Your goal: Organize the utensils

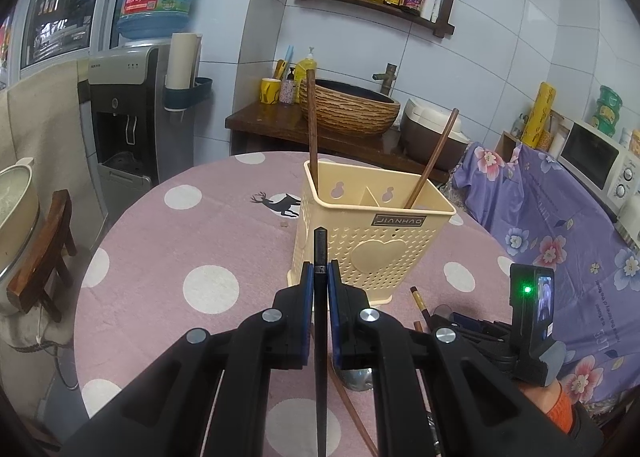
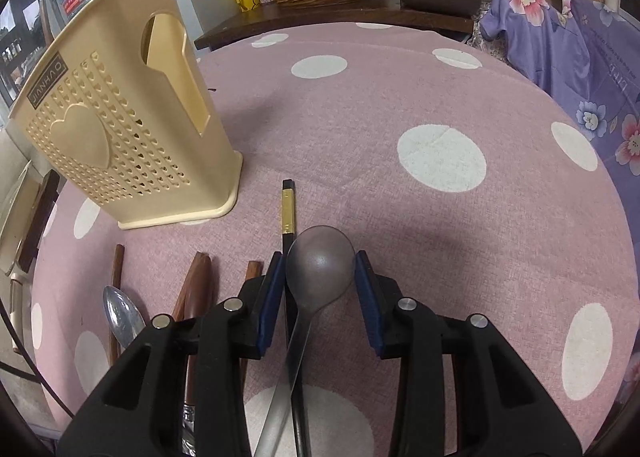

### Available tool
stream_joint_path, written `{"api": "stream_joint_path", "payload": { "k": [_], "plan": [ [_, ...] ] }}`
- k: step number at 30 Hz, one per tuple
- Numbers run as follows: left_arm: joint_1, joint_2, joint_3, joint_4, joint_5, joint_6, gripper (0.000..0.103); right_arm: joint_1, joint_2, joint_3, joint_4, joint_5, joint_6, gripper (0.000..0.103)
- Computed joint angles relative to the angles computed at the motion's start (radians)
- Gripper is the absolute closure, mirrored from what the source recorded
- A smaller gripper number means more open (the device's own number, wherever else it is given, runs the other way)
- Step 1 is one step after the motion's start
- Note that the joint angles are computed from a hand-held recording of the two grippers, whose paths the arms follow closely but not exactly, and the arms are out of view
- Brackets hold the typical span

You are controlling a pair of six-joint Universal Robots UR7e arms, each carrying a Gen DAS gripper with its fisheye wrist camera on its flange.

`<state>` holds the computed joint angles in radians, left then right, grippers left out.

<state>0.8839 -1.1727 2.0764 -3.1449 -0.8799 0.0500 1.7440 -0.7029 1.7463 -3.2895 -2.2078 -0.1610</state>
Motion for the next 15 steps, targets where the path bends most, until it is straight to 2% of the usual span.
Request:
{"api": "stream_joint_path", "payload": {
  "k": [4, 9, 15],
  "plan": [
    [0.000, -0.001, 0.000, -0.005, 0.001, 0.002, 0.095, 0.009, -0.015, 0.031, -0.086, 0.029, -0.039, 0.067],
    [-0.001, -0.011, 0.001, -0.025, -0.002, 0.011, 0.095, 0.048, -0.035, 0.094, -0.309, 0.069, -0.195, 0.067],
    [-0.005, -0.012, 0.003, -0.048, -0.003, 0.016, 0.095, 0.070, -0.061, 0.131, -0.405, 0.116, -0.250, 0.067]
  ]
}}
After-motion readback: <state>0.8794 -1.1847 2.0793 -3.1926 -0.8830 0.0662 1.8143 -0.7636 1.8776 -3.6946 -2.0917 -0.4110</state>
